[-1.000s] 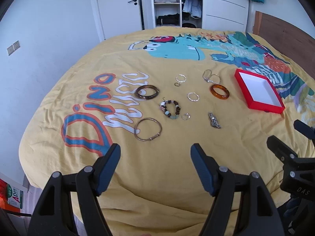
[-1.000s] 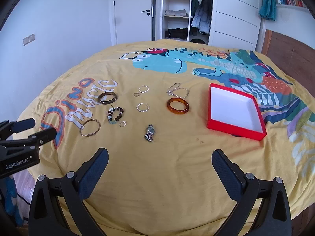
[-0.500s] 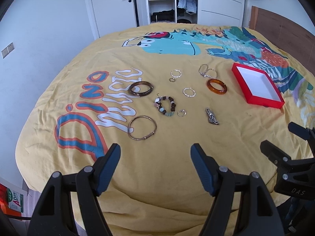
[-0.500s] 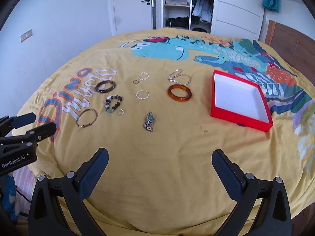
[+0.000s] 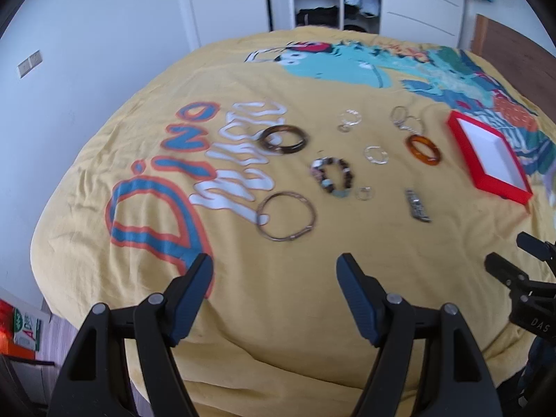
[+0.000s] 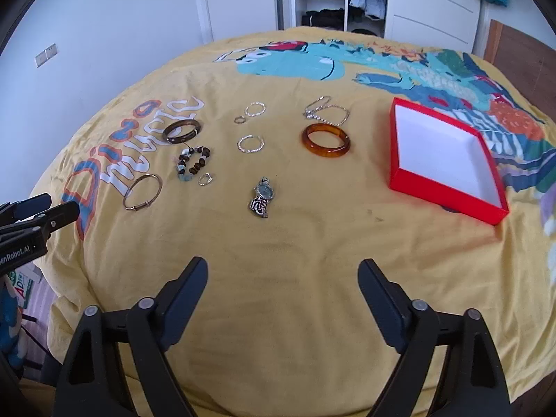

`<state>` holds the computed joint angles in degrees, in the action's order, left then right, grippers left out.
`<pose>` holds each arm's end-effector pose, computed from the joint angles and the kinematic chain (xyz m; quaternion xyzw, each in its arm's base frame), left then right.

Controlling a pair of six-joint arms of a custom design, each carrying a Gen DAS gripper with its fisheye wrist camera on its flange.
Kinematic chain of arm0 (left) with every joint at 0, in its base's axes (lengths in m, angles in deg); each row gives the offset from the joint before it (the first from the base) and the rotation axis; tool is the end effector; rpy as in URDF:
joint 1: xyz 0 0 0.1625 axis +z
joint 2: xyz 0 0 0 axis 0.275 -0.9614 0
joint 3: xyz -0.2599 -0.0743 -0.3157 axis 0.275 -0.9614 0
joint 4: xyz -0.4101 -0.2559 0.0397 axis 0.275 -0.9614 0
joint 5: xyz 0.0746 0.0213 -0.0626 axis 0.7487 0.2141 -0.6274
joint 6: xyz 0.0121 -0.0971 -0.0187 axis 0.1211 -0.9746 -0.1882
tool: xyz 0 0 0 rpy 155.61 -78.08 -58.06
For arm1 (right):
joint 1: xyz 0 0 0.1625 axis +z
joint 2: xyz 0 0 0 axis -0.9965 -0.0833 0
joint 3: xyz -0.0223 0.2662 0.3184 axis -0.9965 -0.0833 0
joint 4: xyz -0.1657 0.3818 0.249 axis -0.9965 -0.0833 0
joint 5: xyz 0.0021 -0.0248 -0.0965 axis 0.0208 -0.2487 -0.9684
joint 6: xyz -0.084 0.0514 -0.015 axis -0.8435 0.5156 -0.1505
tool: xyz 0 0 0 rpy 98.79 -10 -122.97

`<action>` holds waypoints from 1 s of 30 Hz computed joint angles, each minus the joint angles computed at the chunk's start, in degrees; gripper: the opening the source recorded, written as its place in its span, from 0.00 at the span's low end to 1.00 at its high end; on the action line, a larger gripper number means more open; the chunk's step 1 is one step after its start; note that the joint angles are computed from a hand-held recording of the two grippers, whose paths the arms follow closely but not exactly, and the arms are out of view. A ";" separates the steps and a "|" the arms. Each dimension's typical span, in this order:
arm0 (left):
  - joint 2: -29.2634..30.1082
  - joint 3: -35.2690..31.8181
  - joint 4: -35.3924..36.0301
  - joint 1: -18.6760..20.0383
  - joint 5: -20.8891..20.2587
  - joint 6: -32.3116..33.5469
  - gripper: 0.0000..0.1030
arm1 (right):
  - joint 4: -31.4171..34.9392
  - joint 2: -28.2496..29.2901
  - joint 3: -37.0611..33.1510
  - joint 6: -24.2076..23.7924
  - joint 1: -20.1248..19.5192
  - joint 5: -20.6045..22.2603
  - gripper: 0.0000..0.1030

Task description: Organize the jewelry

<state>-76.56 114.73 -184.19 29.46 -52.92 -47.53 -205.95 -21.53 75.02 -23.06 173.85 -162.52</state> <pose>-0.4566 -0.7636 0.0422 0.2291 0.8722 -0.2404 0.3593 0.0590 -0.6950 0.4077 0.0536 -0.8773 0.3153 0.3578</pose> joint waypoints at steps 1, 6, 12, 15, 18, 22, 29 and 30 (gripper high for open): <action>0.49 -0.86 0.89 0.28 0.07 -0.56 0.70 | 0.59 0.37 -0.56 -0.02 -0.34 0.48 0.81; 2.92 -4.65 3.39 1.21 -0.39 -1.01 0.70 | 3.80 2.07 -3.62 0.45 -1.70 2.65 0.73; 6.62 -11.10 7.81 2.46 -1.05 -1.96 0.70 | 7.45 4.95 -8.24 1.05 -2.86 5.32 0.67; 8.22 -13.92 9.71 3.11 -0.77 -2.51 0.70 | 8.85 6.63 -10.47 0.62 -3.15 6.80 0.64; 9.54 -16.32 11.41 3.89 -0.66 -3.07 0.70 | 10.76 8.13 -12.57 0.58 -3.46 8.39 0.54; 11.23 -19.56 13.17 4.95 -0.85 -3.24 0.70 | 14.05 10.31 -15.65 0.82 -3.74 11.71 0.48; 15.19 -26.57 16.75 6.75 -2.70 -2.97 0.70 | 18.72 15.24 -21.71 0.08 -3.45 16.15 0.36; 15.68 -27.37 17.24 6.96 -2.86 -3.01 0.69 | 19.19 16.04 -22.72 -0.02 -3.42 16.35 0.34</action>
<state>-60.88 87.36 -166.95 36.42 -55.79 -50.55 -186.75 -5.49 52.30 -23.08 170.43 -146.17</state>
